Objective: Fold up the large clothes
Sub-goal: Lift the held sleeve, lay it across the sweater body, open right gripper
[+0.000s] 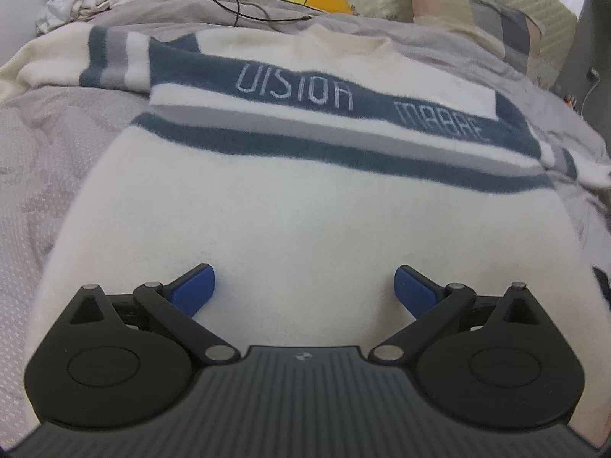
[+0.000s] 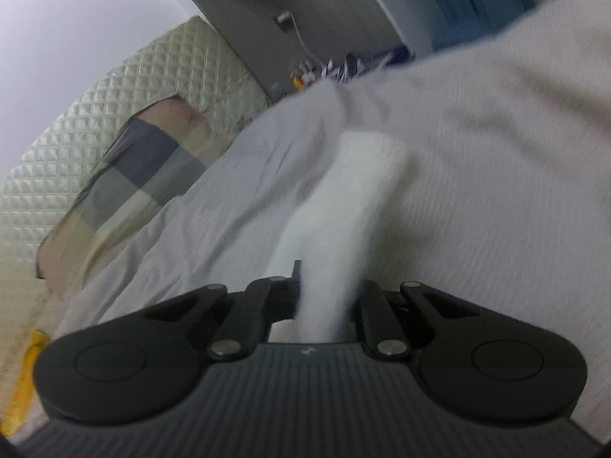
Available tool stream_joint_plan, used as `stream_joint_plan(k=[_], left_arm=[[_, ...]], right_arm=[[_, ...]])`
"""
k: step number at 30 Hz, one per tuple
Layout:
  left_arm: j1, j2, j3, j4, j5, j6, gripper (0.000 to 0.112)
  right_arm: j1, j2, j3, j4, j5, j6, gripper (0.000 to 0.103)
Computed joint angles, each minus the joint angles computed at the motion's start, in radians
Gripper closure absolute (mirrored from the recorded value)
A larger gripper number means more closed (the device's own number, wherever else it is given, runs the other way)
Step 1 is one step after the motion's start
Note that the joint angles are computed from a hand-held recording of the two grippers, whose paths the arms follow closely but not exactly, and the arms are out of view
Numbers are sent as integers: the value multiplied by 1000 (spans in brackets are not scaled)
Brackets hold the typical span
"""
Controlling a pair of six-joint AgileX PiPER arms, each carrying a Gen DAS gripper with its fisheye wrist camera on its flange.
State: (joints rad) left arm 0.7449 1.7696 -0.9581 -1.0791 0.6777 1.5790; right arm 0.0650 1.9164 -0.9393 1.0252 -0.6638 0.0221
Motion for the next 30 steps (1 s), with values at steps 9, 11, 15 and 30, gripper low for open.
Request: stream_joint_plan(k=[9, 11, 15, 30], left_arm=[[35, 0, -64, 77, 61, -100, 10], [60, -8, -79, 62, 104, -79, 10], [99, -34, -94, 29, 160, -31, 10], [319, 68, -319, 14, 431, -207, 10]], right_arm=[[142, -169, -99, 296, -53, -546, 94], [207, -194, -170, 372, -72, -726, 94], [348, -186, -374, 519, -126, -1081, 94], [947, 191, -1095, 552, -365, -1662, 93]])
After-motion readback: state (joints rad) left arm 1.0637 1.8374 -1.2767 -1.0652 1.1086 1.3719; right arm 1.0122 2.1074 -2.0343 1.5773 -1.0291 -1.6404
